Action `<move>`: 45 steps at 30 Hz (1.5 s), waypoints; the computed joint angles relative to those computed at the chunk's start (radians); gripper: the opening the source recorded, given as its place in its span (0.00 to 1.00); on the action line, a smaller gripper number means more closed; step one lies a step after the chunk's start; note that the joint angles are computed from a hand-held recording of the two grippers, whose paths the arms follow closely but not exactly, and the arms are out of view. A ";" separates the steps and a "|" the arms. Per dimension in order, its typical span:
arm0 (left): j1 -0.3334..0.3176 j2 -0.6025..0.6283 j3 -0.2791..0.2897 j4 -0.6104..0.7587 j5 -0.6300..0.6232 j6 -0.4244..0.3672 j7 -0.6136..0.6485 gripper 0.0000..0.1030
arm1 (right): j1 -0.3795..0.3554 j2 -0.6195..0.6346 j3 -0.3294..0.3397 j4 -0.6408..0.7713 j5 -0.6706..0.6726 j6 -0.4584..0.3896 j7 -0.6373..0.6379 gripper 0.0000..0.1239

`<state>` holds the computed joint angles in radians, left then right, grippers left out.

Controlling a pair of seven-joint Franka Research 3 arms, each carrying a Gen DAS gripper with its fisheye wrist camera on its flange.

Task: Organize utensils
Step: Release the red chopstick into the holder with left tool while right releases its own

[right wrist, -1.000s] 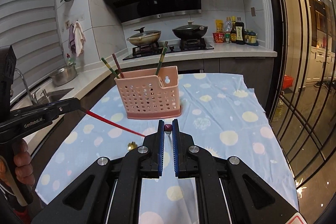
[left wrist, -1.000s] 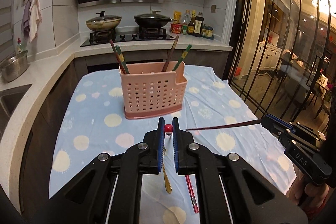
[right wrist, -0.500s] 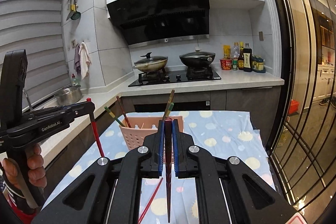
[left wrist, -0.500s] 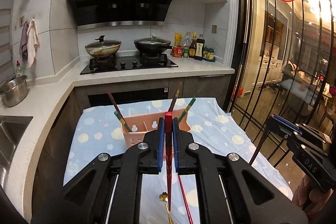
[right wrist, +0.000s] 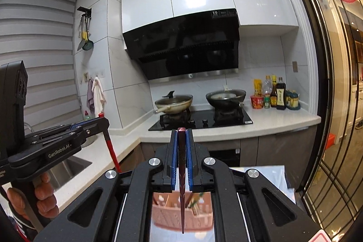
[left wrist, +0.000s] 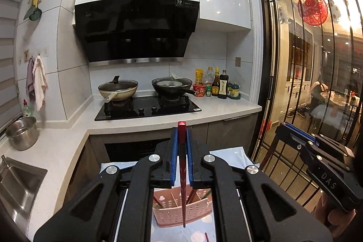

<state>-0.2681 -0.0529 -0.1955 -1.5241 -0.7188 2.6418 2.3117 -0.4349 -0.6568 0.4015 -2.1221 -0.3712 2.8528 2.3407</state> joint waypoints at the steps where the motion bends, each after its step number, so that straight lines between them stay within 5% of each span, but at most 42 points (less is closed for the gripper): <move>1: 0.000 0.022 -0.003 0.030 0.023 0.001 -0.019 0.07 | -0.011 0.022 0.007 0.023 -0.005 0.003 0.001 0.05; 9: 0.035 0.169 -0.052 0.218 0.185 -0.015 -0.146 0.07 | -0.048 0.207 0.044 0.184 -0.110 -0.006 0.074 0.05; 25: 0.078 0.311 -0.114 0.312 0.334 -0.104 -0.252 0.08 | 0.134 0.428 -0.063 0.267 -0.245 -0.131 0.129 0.06; 26: 0.076 0.314 -0.113 0.313 0.347 -0.106 -0.264 0.12 | 0.143 0.429 -0.071 0.264 -0.260 -0.131 0.141 0.10; 29: 0.074 0.301 -0.110 0.280 0.375 -0.065 -0.299 0.50 | 0.155 0.419 -0.080 0.255 -0.340 -0.135 0.212 0.30; 30: 0.073 0.296 -0.110 0.265 0.383 -0.043 -0.304 0.54 | 0.163 0.415 -0.087 0.251 -0.357 -0.133 0.228 0.31; 45: 0.099 0.202 -0.111 0.131 0.314 -0.007 -0.230 0.54 | 0.319 0.314 -0.195 0.157 -0.444 -0.161 0.284 0.31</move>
